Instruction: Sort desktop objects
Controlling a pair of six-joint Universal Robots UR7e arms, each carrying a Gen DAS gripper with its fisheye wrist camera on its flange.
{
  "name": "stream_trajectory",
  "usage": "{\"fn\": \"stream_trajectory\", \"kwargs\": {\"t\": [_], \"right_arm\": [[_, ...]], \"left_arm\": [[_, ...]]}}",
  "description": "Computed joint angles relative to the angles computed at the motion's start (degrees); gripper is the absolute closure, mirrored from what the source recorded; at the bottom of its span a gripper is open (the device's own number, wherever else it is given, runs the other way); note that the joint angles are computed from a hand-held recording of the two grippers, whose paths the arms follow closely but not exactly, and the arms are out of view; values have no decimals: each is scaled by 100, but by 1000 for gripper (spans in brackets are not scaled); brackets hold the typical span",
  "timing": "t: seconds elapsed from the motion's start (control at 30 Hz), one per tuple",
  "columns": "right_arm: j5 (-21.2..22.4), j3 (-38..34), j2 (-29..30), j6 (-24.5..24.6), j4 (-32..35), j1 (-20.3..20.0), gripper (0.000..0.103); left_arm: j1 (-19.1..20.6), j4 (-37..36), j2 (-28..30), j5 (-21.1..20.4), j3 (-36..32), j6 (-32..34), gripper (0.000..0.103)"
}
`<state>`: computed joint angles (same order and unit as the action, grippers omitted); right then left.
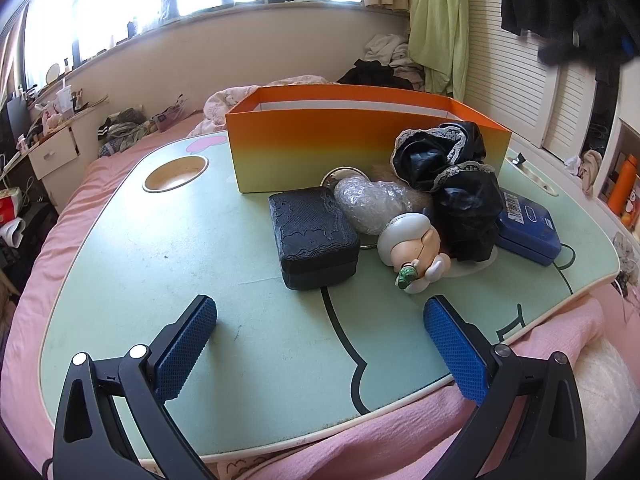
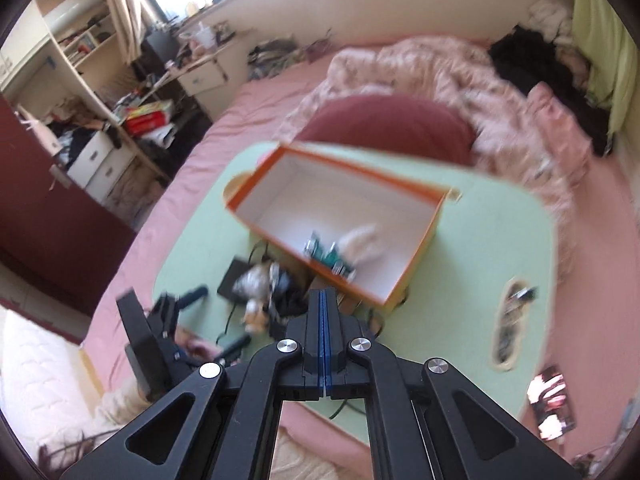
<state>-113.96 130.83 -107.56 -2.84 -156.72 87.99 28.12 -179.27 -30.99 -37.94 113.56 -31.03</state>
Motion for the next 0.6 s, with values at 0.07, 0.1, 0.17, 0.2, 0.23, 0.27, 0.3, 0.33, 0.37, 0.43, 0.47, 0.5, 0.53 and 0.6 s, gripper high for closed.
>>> {"fn": "stream_trajectory", "kwargs": {"t": [0.07, 0.1, 0.17, 0.2, 0.23, 0.27, 0.3, 0.33, 0.37, 0.43, 0.47, 0.5, 0.53, 0.6], "right_arm": [[450, 59, 206, -172, -314, -428, 102], [617, 50, 287, -201, -393, -587, 102], [702, -12, 406, -186, -436, -750, 102], [529, -69, 492, -126, -494, -690, 98], [334, -177, 585, -32, -516, -588, 92], [211, -281, 665, 27, -502, -495, 84], [-88, -440, 839, 46, -587, -329, 61], [-626, -649, 1132, 58, -768, -124, 46], [-925, -822, 1302, 216, -717, -62, 45], [-1060, -1190, 1603, 808, -240, -154, 45], [-937, -1336, 1748, 1081, -6, -271, 46], [-891, -1437, 1890, 1231, 138, -356, 49], [-958, -1572, 2103, 1389, 353, -423, 60], [-1236, -1650, 2393, 1352, 208, -425, 77]], "left_arm": [[-1, 1, 3, 4, -2, -9, 0], [-2, -2, 7, 8, -4, -14, 0], [-3, 9, 10, 15, -11, -28, 0], [-5, 19, 15, 22, -17, -40, 0], [-5, 21, 14, 26, -15, -48, 0], [-6, 24, 16, 30, -17, -53, 0], [-5, 25, 15, 33, -16, -55, 0], [-4, 21, 15, 34, -14, -59, 0], [-4, 15, 17, 34, -12, -59, 0], [-5, 7, 20, 35, -11, -63, 0], [-7, -13, 19, 35, -3, -50, 0], [-7, -34, 21, 35, 1, -38, 0], [-5, -46, 25, 35, 0, -33, 0], [-5, -32, 33, 41, -9, -36, 0]]}}
